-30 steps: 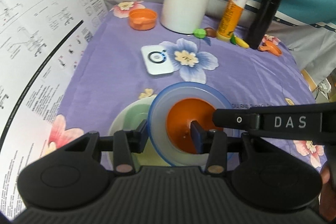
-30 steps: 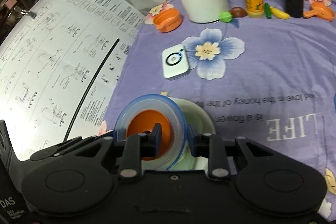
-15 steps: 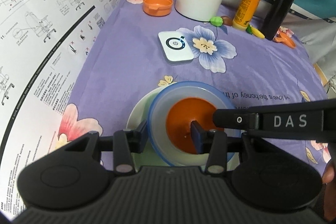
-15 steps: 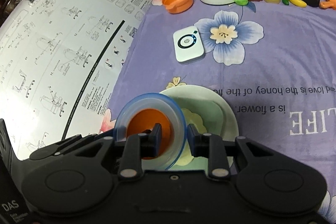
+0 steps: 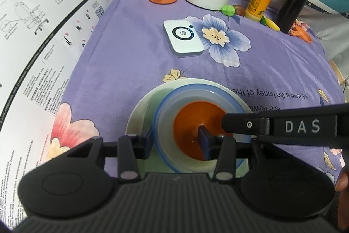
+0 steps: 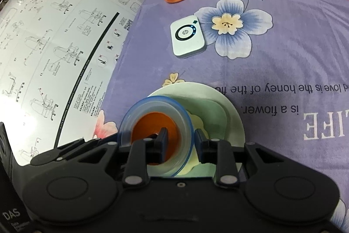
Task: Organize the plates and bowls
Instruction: 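Carry the nested bowls onto the yellow plate and lower them, then open both grippers and lift away from the stack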
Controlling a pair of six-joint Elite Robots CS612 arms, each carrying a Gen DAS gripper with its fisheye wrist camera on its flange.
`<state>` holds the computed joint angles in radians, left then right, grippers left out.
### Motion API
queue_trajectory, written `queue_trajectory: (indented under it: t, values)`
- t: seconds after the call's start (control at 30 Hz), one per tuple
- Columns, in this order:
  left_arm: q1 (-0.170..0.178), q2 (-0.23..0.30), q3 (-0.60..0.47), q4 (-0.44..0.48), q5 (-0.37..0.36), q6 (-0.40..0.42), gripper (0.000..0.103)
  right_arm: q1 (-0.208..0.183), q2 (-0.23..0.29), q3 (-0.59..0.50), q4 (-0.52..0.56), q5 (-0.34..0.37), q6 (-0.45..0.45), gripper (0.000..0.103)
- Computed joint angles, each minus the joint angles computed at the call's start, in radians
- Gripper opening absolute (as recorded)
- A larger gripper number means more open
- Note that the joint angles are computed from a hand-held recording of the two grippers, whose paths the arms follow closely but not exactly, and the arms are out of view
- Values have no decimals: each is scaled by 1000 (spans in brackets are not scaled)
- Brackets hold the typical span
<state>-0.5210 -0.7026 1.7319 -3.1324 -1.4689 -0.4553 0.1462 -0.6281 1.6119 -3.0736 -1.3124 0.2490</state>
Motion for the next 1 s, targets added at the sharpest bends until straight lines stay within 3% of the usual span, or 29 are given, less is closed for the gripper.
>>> queue_trajectory:
  t: [0.17,0.37,0.73,0.83,0.93,1.0]
  values:
    - [3,13,-14,12,-8,-3,42,-2,12,-17,22,4,-2,27]
    - [0,26,-17,-21,-9,12,54,0,24,-30,20,0,-12,27]
    - [-6,26,-14,-47,10,19,61,-6,24,-25,0,12,-3,28]
    - [-13,18,-3,-65,36,22,71,-6,20,-16,-25,11,2,28]
    - [-25,5,15,-96,93,25,91,-9,9,4,-64,10,6,30]
    - [-31,-4,31,-126,129,22,102,-13,-1,24,-103,9,9,40]
